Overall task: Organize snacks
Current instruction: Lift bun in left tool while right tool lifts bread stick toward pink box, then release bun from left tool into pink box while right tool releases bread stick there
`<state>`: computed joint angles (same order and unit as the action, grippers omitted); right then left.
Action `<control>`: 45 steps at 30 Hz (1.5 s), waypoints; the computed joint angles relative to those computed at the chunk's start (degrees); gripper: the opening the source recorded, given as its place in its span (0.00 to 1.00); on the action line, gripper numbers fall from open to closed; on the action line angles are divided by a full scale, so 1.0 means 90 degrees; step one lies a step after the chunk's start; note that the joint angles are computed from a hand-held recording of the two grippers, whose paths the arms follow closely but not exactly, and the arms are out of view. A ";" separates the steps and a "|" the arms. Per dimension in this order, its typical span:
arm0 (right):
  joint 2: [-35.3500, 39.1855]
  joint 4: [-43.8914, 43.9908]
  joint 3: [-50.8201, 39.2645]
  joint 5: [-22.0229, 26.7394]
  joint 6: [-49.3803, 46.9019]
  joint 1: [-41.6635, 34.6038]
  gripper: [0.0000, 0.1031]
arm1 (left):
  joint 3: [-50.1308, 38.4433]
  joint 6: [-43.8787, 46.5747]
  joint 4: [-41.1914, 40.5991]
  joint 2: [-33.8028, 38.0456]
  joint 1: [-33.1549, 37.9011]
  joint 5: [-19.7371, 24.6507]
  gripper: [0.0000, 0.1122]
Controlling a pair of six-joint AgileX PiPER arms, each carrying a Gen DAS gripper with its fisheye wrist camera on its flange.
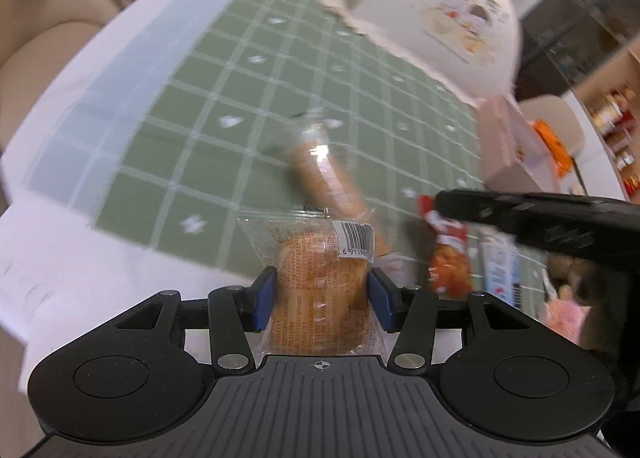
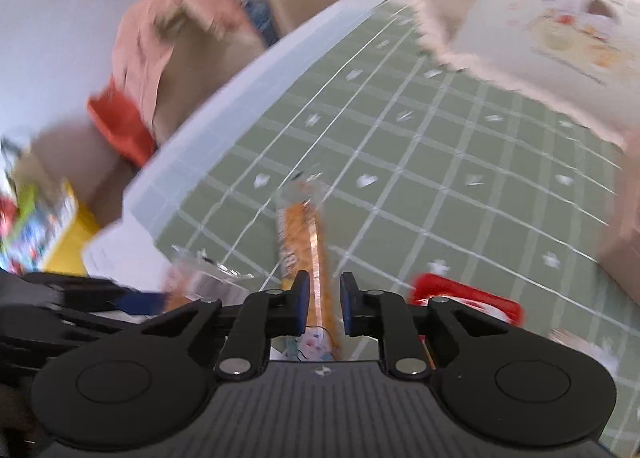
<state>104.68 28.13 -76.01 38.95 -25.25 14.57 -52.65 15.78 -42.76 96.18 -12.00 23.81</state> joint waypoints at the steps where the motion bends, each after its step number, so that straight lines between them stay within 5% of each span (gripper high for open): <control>1: -0.0203 0.0153 0.0116 -0.0015 -0.0044 -0.0180 0.15 | -0.0120 0.0144 -0.0073 0.0077 -0.0046 0.0030 0.49; 8: -0.0874 -0.0454 0.0886 -0.0740 0.0382 -0.0361 0.18 | -0.0554 -0.0011 0.0162 0.0401 -0.0338 -0.0022 0.49; 15: -0.0430 -0.1108 0.0979 -0.0933 0.0973 0.0086 0.56 | -0.0187 -0.1233 0.1089 0.0186 -0.0195 -0.0392 0.49; 17: -0.0262 -0.1153 0.0865 -0.0902 0.0966 0.0230 0.59 | 0.0030 -0.1506 0.1217 0.0067 -0.0091 -0.0530 0.49; 29: 0.1566 -0.1676 -0.1020 -0.0405 0.1283 0.1170 0.60 | 0.0794 -0.2746 0.2133 -0.0608 0.0167 -0.0656 0.49; 31: 0.1845 -0.1723 -0.1323 -0.0214 0.1405 0.1220 0.57 | 0.0865 -0.2829 0.2196 -0.0701 0.0170 -0.0664 0.49; 33: 0.1988 -0.1786 -0.1452 -0.0088 0.1467 0.1249 0.41 | 0.0919 -0.2860 0.2217 -0.0767 0.0162 -0.0665 0.49; 35: 0.1899 -0.2044 -0.1298 -0.0232 0.1567 0.1325 0.29 | 0.0924 -0.2906 0.2258 -0.0774 0.0128 -0.0655 0.49; 38: 0.1596 -0.2253 -0.0972 -0.0422 0.1698 0.1342 0.28 | 0.0877 -0.2785 0.2152 -0.0723 0.0108 -0.0628 0.49; 45: 0.0316 -0.0646 -0.0228 -0.0510 0.0542 0.0550 0.28 | 0.0475 -0.2589 0.2096 -0.0458 -0.0176 -0.0495 0.49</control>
